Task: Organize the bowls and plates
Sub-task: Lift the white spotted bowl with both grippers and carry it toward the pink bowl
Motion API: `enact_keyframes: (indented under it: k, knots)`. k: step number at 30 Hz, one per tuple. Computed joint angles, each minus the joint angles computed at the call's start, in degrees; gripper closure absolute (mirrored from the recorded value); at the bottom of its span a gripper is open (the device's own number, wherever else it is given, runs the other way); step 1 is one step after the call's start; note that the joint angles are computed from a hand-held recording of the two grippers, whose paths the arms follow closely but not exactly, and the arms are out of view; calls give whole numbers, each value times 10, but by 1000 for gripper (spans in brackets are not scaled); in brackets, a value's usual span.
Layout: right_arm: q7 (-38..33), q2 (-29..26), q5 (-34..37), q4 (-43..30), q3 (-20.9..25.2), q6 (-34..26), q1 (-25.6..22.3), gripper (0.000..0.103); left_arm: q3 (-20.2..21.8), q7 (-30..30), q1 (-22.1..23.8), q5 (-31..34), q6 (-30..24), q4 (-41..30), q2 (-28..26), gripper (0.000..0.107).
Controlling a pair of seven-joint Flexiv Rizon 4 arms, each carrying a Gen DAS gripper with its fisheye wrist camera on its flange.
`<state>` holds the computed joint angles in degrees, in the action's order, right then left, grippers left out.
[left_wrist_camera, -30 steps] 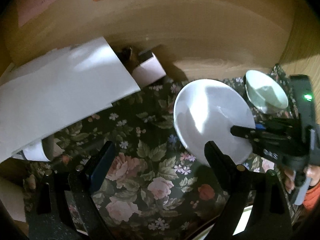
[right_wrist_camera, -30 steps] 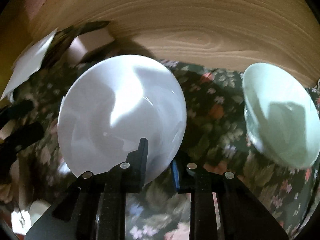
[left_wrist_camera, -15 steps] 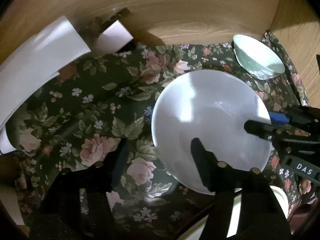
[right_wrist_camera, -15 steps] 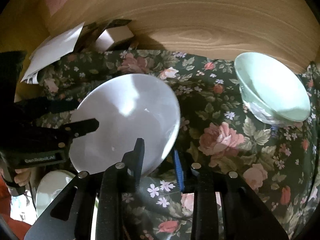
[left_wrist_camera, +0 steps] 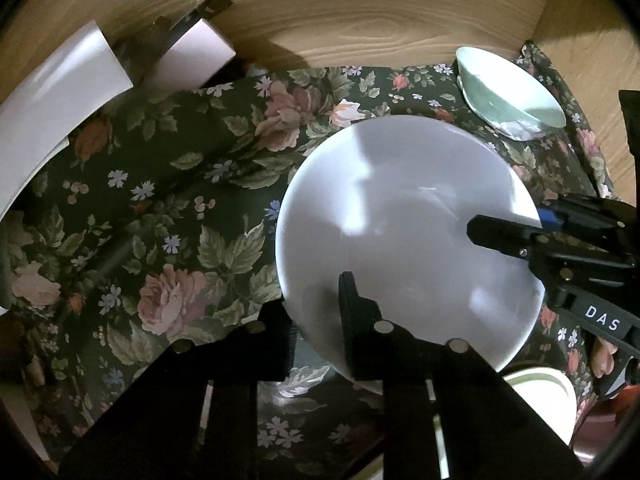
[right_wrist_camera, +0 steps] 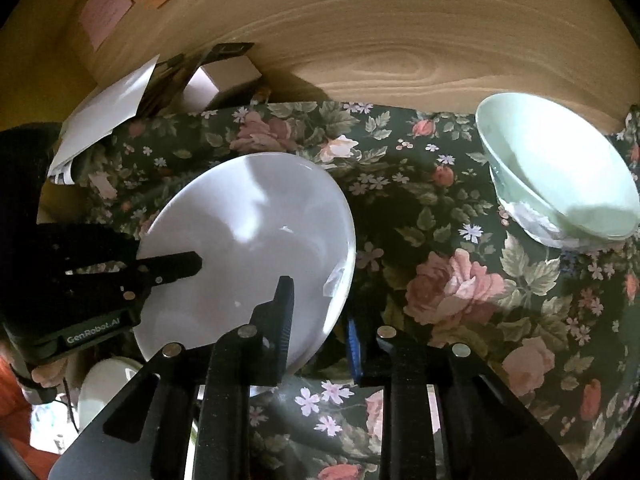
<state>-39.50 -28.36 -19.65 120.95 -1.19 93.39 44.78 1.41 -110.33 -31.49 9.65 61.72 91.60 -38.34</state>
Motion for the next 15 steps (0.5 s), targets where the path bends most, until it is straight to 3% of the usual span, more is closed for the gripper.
enact_keyframes:
  k: [9,15]
  knots:
    - [17,18,0,20,-60,21,59,82,12,-26,-8,15,30,31,31,88]
    - [29,44,7,44,-138,36,142,82,19,-55,-16,36,66,68,69,88]
